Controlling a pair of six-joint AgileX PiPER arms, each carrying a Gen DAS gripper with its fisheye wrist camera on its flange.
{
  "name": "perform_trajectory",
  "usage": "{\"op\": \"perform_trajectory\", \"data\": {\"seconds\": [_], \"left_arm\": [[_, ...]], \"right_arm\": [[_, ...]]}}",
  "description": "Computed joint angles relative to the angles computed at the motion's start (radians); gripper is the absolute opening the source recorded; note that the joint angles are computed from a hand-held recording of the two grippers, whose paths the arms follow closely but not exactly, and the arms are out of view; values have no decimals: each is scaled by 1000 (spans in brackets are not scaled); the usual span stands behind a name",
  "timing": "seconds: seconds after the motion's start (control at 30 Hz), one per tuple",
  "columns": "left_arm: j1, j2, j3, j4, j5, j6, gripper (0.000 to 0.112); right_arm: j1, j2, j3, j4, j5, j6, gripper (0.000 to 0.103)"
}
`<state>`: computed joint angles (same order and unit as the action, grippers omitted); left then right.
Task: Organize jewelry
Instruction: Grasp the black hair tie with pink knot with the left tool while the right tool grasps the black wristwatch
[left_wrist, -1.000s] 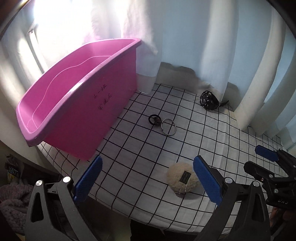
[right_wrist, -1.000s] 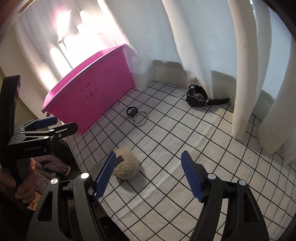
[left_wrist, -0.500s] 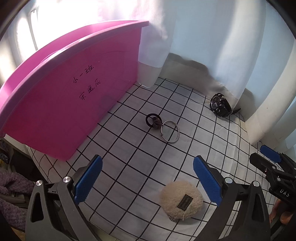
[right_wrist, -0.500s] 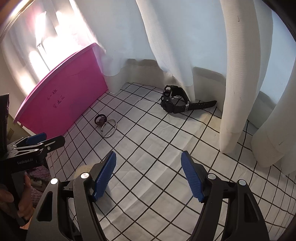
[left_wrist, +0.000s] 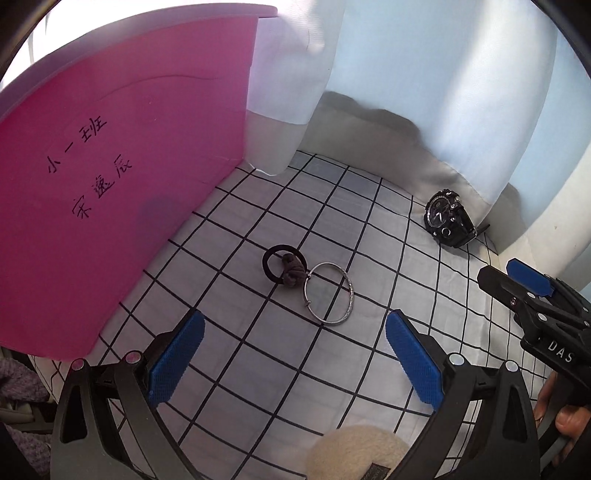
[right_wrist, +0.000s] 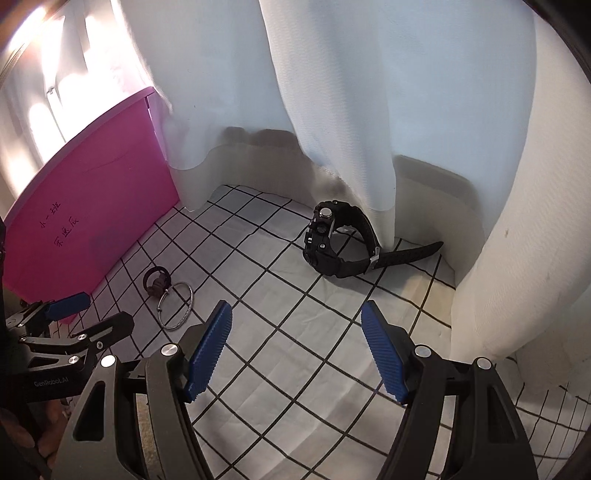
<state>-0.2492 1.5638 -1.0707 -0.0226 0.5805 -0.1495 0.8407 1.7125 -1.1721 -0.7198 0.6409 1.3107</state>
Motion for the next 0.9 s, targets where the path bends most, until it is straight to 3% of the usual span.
{"op": "perform_trajectory", "data": {"seconds": [0.17, 0.4, 0.57, 0.9], "left_arm": [[-15, 59, -39, 27, 8, -69, 97], [-60, 80, -37, 154, 4, -258, 97], [-50, 108, -39, 94, -11, -272, 97], [-4, 230, -163, 73, 9, -248, 97]], "right_arm": [[-58, 62, -53, 17, -64, -124, 69], [-153, 110, -84, 227, -195, -446, 69], [-196, 147, -115, 365, -222, -631, 69], [-220, 220, -145, 410, -236, -698, 69]]}}
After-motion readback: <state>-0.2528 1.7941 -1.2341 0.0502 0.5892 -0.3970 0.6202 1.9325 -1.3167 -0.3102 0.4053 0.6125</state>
